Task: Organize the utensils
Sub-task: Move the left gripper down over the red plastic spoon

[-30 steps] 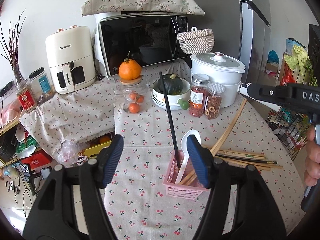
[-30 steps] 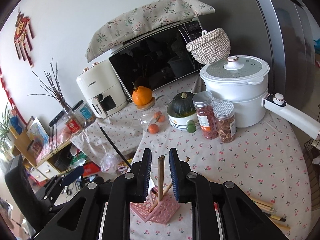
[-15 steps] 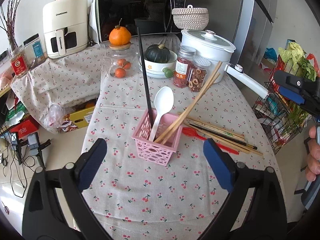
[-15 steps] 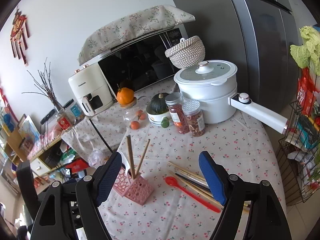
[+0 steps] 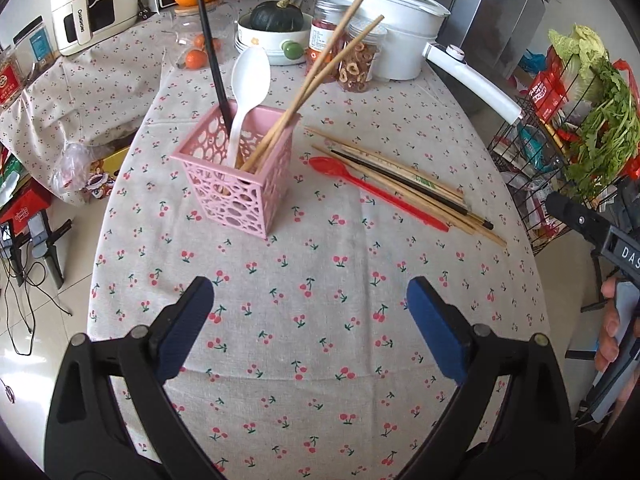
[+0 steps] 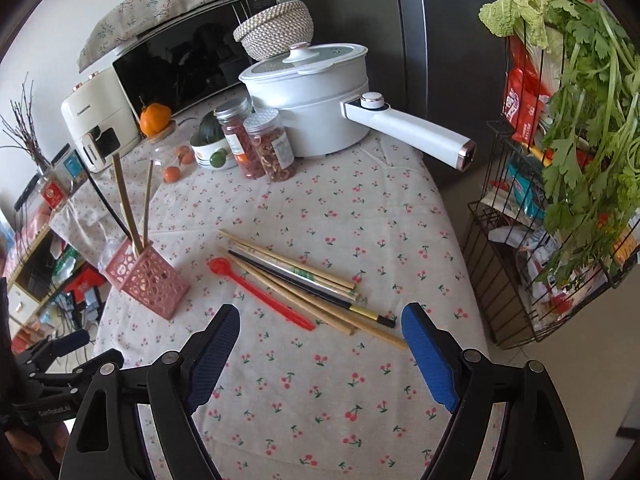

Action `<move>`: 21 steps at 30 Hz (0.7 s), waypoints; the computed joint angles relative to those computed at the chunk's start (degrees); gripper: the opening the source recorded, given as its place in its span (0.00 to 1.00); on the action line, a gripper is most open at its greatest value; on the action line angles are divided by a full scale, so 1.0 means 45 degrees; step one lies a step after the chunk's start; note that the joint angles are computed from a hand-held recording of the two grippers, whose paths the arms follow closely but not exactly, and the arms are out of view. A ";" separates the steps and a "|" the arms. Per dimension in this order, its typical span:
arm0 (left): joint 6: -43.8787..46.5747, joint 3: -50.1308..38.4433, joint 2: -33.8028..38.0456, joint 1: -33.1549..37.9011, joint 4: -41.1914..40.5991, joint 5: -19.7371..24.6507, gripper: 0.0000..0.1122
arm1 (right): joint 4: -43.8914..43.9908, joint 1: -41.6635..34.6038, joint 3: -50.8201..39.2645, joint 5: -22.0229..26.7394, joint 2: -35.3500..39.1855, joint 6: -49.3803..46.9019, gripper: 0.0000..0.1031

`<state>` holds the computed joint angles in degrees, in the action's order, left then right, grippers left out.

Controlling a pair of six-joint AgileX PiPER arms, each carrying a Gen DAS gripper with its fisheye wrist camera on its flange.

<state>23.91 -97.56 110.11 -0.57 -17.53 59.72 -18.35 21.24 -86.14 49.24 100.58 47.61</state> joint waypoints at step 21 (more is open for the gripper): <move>-0.9628 -0.2155 0.3917 -0.3830 0.3936 -0.3666 0.38 | 0.1562 -0.1527 0.2624 -0.0490 -0.0955 -0.2545 0.82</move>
<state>-19.41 -107.26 127.74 -17.80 0.18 43.22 -11.32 14.37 -74.33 47.03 96.29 36.16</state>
